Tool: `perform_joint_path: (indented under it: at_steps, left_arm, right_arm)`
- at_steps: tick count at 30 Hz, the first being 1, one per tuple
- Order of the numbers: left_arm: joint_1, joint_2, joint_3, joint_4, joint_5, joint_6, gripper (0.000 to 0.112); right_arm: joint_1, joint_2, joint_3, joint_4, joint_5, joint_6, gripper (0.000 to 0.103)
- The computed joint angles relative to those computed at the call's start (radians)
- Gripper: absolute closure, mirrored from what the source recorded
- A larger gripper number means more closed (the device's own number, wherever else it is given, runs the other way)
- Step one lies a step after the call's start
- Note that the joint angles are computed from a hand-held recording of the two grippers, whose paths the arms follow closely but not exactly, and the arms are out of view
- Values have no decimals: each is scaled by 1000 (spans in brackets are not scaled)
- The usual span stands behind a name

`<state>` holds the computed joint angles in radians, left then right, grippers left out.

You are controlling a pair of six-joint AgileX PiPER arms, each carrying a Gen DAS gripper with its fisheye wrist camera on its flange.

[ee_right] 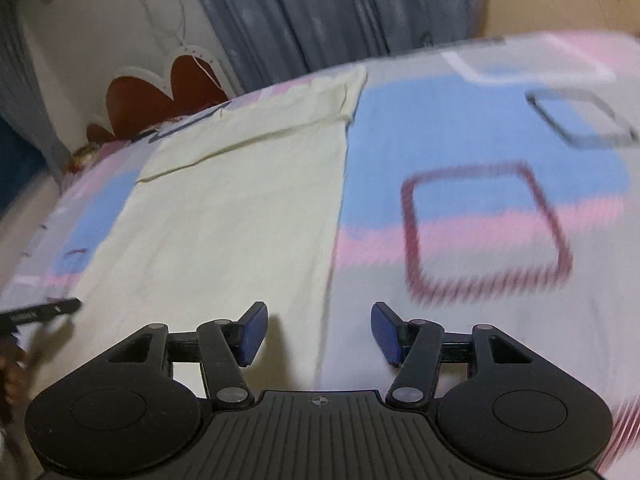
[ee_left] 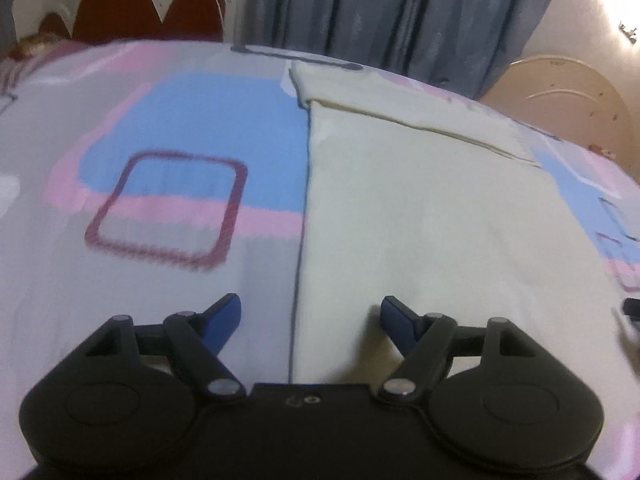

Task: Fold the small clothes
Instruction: 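Grasp the sweater hem with both grippers and lift it toward the collar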

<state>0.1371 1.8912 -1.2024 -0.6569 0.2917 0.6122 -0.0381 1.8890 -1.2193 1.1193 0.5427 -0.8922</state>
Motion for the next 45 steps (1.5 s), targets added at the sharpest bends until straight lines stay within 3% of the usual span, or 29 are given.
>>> perform_joint_path:
  at_steps: [3,6,9,12,13,17,22,29,31,32,34,37,40,43,45]
  left_arm:
    - [44,-47,86,-265,46,261,42]
    - [113,-77,142,-456,165,429,51]
    - [189,-70,163,-550,310,490,65]
    - [265,-22,151,-603,477,508,66]
    - [274,-13,151,-613,494,517,66]
    - [264,32,105,-625,506,513,66]
    - [239,98,30,-643,512,482,67]
    - [264,89,58,-644,552,505,66]
    - [244,82,59,-649,516,498,76]
    - [227,69,63,-641,475,491,108]
    - [224,46,95,-719,454,543,110]
    - [258,-11,157,-874,515,685,110]
    - [253,-12,147,-794,470,648,110]
    - [227,54,135,-713,390,582,109]
    - [245,54,155,-762,416,588,109]
  right_arm:
    - [-4,-59,88,74,24,-8,46]
    - [-6,-107,150,96,44,-8,46]
    - [-9,-156,216,132,62,-42,47]
    - [-23,-185,257,158,96,-55,53]
    - [-27,-196,283,186,96,-79,53]
    - [-71,-169,286,256,139,-88,59]
    - [-115,-59,207,324,213,-61,74]
    - [-137,-57,182,220,292,-48,80]
    - [-124,-53,173,193,272,-30,99]
    - [-117,-49,164,185,267,-20,100]
    - [-104,-62,158,181,249,-27,101]
    - [-118,-129,172,234,265,-101,101]
    - [-133,-178,184,252,285,-155,101]
    - [-122,-133,186,190,256,-124,101]
    - [-95,-63,170,133,220,-34,101]
